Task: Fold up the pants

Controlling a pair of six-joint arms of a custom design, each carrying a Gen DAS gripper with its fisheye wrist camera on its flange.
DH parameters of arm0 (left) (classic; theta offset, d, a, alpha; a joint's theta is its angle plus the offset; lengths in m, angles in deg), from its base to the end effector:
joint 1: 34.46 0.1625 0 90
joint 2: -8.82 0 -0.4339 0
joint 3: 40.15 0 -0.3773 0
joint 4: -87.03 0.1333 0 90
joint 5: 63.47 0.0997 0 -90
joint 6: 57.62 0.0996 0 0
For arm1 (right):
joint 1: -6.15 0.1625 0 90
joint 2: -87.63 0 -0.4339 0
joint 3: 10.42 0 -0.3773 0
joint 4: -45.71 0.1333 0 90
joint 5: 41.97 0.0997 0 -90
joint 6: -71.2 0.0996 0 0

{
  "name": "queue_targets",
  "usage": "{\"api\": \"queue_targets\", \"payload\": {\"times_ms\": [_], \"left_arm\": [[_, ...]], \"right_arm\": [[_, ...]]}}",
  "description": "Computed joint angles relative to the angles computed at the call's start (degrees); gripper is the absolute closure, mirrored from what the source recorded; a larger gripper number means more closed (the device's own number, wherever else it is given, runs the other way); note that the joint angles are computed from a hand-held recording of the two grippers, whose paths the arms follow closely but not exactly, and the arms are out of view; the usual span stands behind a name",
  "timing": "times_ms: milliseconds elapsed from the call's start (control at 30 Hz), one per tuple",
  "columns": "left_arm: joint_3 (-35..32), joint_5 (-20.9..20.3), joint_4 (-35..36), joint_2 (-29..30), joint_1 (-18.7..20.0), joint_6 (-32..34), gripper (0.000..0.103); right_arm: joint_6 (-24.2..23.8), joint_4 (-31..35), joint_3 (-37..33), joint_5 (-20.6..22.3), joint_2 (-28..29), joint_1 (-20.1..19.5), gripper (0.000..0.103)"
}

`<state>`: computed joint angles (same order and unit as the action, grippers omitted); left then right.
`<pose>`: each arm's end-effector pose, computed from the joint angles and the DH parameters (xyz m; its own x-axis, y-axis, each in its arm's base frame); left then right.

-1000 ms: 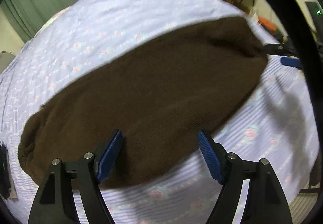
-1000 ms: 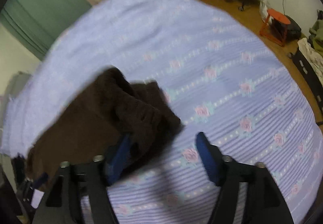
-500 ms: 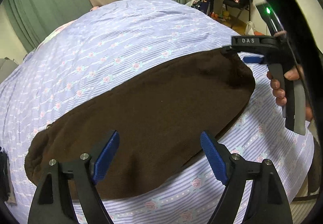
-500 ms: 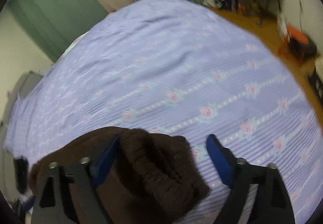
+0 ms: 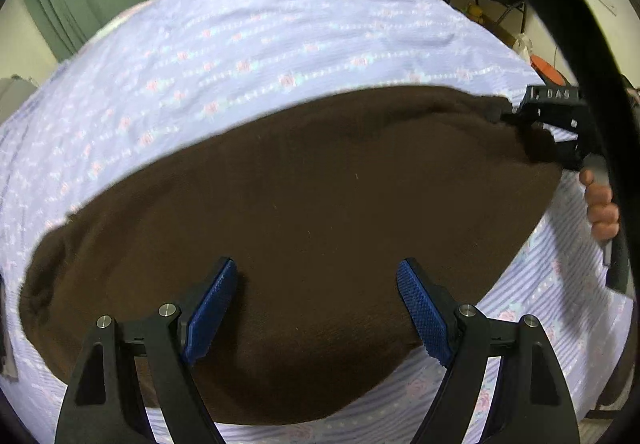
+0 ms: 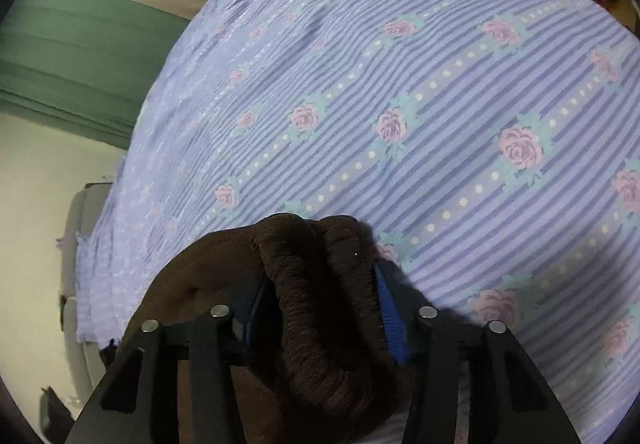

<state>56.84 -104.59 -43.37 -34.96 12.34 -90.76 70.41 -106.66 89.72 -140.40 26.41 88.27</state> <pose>-0.2739 -0.5960 0.0746 -0.6706 0.0903 -0.7363 0.3594 0.9079 -0.2159 0.0308 -0.6434 0.2551 -0.9735 0.1809 0.1400 0.1124 0.9113 -0.3961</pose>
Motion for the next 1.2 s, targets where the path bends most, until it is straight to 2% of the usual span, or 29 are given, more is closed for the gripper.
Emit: {"api": "queue_targets", "payload": {"times_ms": [67,167,200,300,367,467,533,667,700,767,833,900,1033,1200], "left_arm": [[0.5,-1.6,0.4,0.2,0.2,-0.4,0.021],[2.8,-3.0,-3.5,0.9,-0.2,0.9,0.020],[3.3,-2.2,-4.3,1.6,-0.5,1.2,0.019],[4.9,1.7,-5.7,3.6,-1.4,2.2,0.017],[5.1,3.1,-6.5,4.4,-1.6,2.9,0.016],[2.7,0.7,-1.7,3.6,-0.9,2.3,0.016],[1.6,-0.7,1.3,1.7,-1.2,-0.2,0.021],[6.2,3.2,2.1,-7.2,-4.9,-10.1,0.016],[7.3,4.0,3.2,-9.2,-5.7,-12.4,0.016],[9.4,6.3,7.0,-14.0,-7.2,-17.0,0.015],[11.9,8.2,12.1,-18.6,-8.6,-21.7,0.015],[14.1,9.1,14.8,-22.3,-9.3,-23.7,0.015],[19.1,9.7,13.8,-29.4,-9.1,-23.6,0.015],[21.9,9.9,8.4,-34.2,-7.0,-17.2,0.015]], "right_arm": [[1.1,0.1,0.2,-0.3,-1.2,0.6,0.068],[1.3,-5.4,3.2,0.2,-4.8,2.1,0.072],[0.8,-6.5,3.7,-1.0,-5.2,2.7,0.073],[2.2,-3.9,2.8,-4.5,-4.3,2.5,0.074],[3.4,-3.4,2.8,-5.1,-3.7,2.0,0.074],[3.9,-3.8,2.8,-5.6,-4.2,3.2,0.074],[3.3,-4.2,3.3,-6.1,-5.6,4.9,0.074],[1.9,-4.5,3.2,-11.3,-7.3,11.0,0.075],[2.0,-4.6,3.0,-13.3,-7.6,13.6,0.075],[2.0,-5.2,3.0,-15.4,-7.7,16.5,0.075],[1.9,-6.0,2.4,-18.6,-6.7,20.6,0.075],[2.4,-6.7,1.1,-22.9,-4.4,25.6,0.075],[5.8,-6.8,-0.2,-25.5,-0.4,32.0,0.075],[10.3,-4.4,-4.5,-28.9,7.6,38.5,0.075]]}}
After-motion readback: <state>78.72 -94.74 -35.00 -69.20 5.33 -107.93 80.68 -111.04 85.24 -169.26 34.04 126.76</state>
